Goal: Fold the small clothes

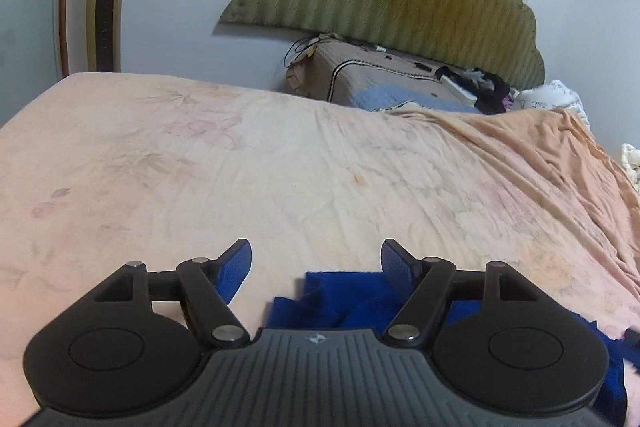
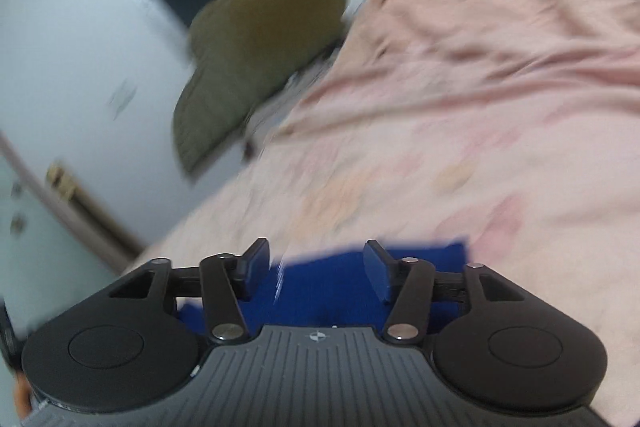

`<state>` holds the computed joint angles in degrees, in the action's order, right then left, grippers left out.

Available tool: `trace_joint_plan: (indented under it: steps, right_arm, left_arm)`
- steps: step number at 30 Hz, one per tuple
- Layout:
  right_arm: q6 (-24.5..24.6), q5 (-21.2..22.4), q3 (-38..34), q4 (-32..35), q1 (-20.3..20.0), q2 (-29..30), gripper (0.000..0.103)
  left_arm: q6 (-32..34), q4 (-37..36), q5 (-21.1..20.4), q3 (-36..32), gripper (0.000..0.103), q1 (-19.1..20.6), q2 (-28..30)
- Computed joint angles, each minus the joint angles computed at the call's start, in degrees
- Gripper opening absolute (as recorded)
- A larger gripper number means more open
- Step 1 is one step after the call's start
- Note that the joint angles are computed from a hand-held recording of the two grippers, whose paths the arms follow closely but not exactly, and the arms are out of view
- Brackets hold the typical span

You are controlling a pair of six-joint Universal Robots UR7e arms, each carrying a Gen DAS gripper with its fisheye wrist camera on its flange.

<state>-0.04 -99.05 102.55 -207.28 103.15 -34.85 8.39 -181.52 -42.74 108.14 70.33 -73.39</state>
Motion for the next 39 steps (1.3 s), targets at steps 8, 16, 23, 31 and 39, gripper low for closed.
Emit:
trace_joint_plan:
  steps: [8, 16, 23, 31, 39]
  right_arm:
    - [-3.47, -11.51, 0.65, -1.34, 3.13, 1.49, 0.067]
    - [-20.69, -18.14, 8.01, -21.74, 5.27, 2.26, 0.09]
    - [-31.36, -23.15, -0.38, -24.13, 7.13, 11.05, 0.087]
    - [-41.43, -28.62, -1.94, -28.89, 10.04, 11.51, 0.063]
    - [-38.89, -32.12, 1.66, -20.79, 7.92, 7.99, 0.066]
  left_arm:
    - [1.61, 9.36, -0.83, 8.05, 0.072, 0.95, -7.44]
    - [-2.43, 14.61, -9.94, 16.82, 0.071, 3.67, -16.22]
    - [0.7, 8.53, -4.85, 20.64, 0.008, 0.34, -15.04]
    - [-8.98, 14.75, -3.52, 24.72, 0.006, -4.51, -23.0]
    - [-12.3, 18.19, 3.14, 28.1, 0.01, -7.52, -25.24]
